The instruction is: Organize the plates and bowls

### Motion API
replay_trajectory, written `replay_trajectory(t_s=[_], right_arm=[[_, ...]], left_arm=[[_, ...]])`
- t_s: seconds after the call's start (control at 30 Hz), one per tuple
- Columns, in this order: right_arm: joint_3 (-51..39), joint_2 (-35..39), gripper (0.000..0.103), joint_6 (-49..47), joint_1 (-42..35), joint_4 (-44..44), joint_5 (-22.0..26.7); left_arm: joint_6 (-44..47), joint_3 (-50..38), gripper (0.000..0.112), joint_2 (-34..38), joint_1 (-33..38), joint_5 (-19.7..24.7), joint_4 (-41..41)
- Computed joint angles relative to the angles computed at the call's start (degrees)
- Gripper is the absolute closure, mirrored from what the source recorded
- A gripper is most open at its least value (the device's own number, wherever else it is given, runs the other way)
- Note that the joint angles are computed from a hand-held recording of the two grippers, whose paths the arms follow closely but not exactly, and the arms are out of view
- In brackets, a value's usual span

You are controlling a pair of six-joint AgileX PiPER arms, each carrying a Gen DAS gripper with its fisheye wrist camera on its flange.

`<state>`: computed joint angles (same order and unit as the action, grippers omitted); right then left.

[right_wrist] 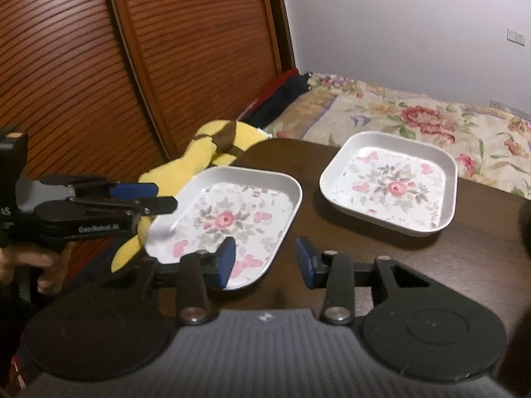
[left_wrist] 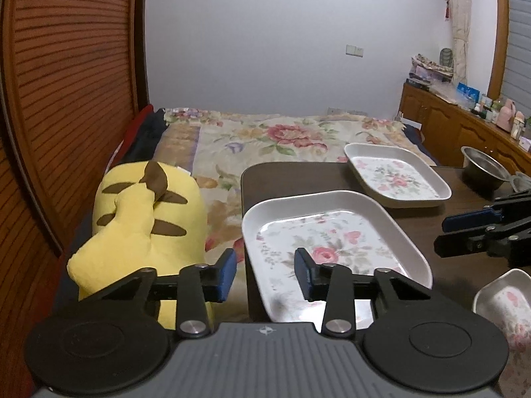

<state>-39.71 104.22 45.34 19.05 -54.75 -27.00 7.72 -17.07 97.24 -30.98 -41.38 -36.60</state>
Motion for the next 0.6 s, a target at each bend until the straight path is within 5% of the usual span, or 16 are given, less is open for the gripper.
replay_trajectory(t_s=[0.6], right_arm=[[-6.5,6.5,0.077,6.4,2.2,-4.8,3.8]], left_arm=[[-10.9,-0.1,0.095,5.4,5.8,-1.8,12.6]])
